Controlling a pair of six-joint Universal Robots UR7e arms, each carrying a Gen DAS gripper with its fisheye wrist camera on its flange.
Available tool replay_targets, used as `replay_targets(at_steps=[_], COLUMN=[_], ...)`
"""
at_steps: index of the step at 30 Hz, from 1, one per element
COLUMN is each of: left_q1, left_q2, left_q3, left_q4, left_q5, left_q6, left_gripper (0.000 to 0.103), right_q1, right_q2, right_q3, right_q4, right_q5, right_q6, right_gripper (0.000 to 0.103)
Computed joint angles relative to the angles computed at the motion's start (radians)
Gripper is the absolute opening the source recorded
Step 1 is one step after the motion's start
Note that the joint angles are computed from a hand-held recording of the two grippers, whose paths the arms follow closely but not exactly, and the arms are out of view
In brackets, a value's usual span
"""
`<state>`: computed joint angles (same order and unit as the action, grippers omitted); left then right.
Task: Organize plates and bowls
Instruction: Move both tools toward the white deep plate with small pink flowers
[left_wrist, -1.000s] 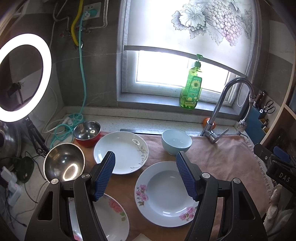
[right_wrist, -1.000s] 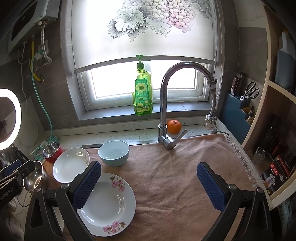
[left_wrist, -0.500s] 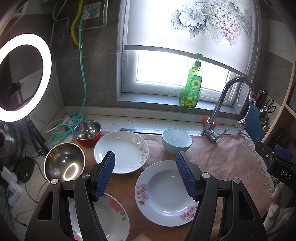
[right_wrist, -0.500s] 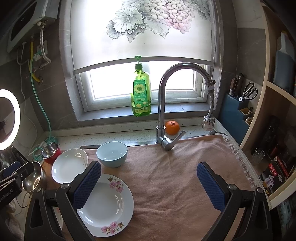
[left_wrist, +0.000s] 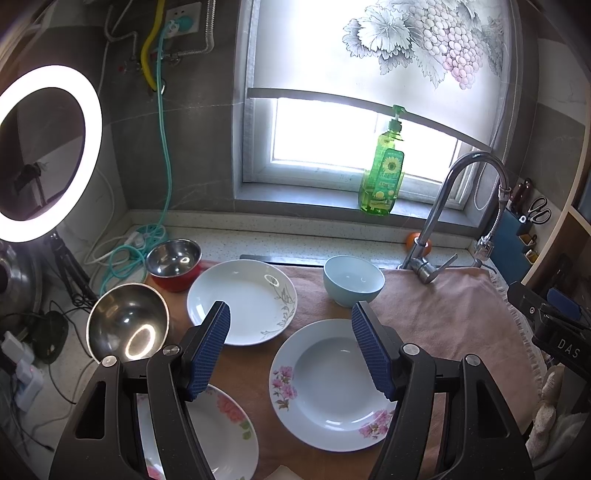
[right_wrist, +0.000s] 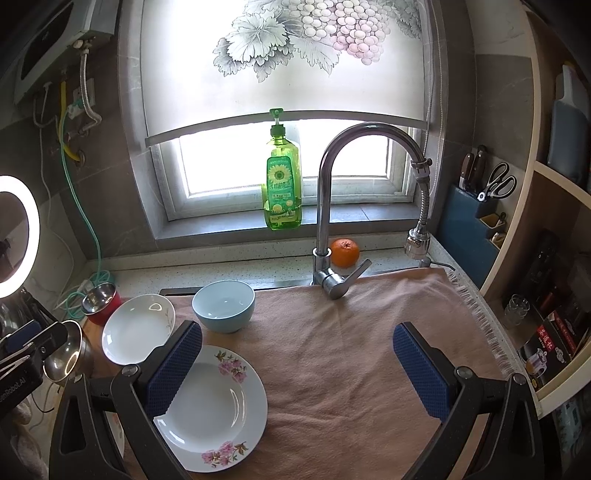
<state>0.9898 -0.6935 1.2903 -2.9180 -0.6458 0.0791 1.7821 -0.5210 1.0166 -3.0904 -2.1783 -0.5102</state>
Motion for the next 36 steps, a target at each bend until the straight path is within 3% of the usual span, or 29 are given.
replay_targets(at_steps=[27,32,36], left_q1=[0.018,0.026,0.035], left_q2=[-0.002,-0.008,-0.016], left_q3=[-0.005,-0.003,0.001], left_q4=[0.061,0.084,0.111], left_q5=[0.017,0.023,0.024], left_q6=[-0.065,-0.103,-0.146], left_gripper=[0.068,0.068,0.068], right_q1=[-0.018,-0.030,-0.031], right_q2=[0.027,0.009,0.015], right_q3=[-0.038,-0.018,-0.029], right_q4=[0.039,0.071,0.101], right_q5=[-0.001,0.060,0.066], right_q6=[0.014,0.023,0.027], right_gripper=[0.102,0.102,0.102])
